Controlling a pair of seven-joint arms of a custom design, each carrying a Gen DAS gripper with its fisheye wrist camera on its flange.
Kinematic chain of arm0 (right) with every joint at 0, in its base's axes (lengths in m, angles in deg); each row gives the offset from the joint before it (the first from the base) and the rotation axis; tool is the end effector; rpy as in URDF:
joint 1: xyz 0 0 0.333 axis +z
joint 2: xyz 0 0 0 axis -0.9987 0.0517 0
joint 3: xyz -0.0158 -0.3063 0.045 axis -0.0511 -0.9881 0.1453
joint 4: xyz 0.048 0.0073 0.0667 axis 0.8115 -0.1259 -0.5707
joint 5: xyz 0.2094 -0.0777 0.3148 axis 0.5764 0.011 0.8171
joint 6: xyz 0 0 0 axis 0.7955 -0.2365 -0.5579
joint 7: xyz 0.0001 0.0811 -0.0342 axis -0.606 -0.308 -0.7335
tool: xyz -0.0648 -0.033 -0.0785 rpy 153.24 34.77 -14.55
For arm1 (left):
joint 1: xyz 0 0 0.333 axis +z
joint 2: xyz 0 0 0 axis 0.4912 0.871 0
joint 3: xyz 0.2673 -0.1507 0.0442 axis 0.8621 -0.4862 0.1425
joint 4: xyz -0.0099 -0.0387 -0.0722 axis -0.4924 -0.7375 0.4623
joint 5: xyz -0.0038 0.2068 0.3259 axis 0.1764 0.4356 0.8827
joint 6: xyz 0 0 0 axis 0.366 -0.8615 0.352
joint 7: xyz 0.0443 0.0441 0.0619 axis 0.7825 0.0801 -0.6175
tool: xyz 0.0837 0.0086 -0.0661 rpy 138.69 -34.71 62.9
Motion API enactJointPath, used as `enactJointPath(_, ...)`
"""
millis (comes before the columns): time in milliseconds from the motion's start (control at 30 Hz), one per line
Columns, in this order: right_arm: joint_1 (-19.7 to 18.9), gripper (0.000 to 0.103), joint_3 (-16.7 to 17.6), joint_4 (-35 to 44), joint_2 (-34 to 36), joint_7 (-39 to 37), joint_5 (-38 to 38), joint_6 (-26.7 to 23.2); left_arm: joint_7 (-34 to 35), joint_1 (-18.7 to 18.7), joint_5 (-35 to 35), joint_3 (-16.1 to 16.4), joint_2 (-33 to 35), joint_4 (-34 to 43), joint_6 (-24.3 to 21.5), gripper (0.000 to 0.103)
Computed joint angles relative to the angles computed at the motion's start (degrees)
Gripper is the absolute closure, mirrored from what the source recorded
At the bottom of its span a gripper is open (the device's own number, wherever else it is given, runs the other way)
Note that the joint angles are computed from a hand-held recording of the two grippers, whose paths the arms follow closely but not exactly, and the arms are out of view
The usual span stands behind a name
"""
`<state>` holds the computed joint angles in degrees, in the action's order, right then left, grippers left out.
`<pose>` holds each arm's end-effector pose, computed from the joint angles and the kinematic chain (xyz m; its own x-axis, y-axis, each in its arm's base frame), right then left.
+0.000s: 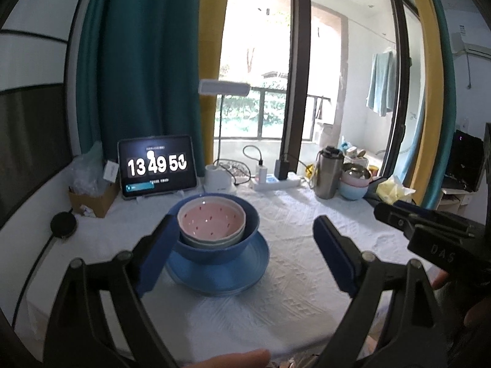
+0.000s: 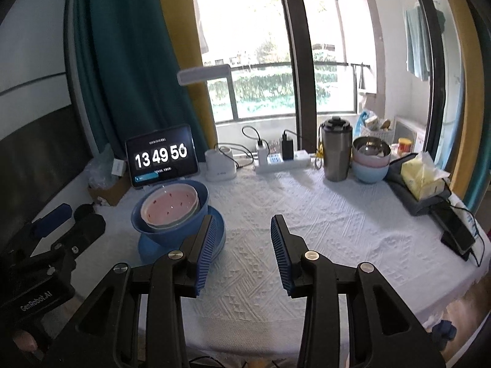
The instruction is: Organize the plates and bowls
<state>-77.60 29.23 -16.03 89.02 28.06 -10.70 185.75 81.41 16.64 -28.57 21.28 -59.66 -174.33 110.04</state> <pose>0.6384 0.0613 0.6035 -0.0749 -0.9925 -0.0969 -0.4992 0.1214 -0.8579 0.6595 -0.2498 0.5735 -0.2968 -0.9519 0.0766 -0.3769 0.0431 -0.9253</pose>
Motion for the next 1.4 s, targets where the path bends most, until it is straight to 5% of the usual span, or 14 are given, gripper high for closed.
enactJointPath(467, -1.9, 0.057, 2.3, -4.8, -6.2, 5.5, -7.8, 3.4, -6.9, -3.6, 5.0, 6.1, -5.6, -5.5, 5.3, 0.013)
enactJointPath(933, -3.6, 0.046, 4.5, -3.8, -6.9, 11.3, -15.7, 1.7, -14.3, -8.7, 10.3, 14.1, -6.9, -6.7, 7.8, 0.013)
enactJointPath(1400, -3.7, 0.046, 4.5, -4.2, -7.2, 11.5, -15.2, 1.6, -18.5, -8.2, 14.7, 13.6, -7.1, -6.4, 6.9, 0.013)
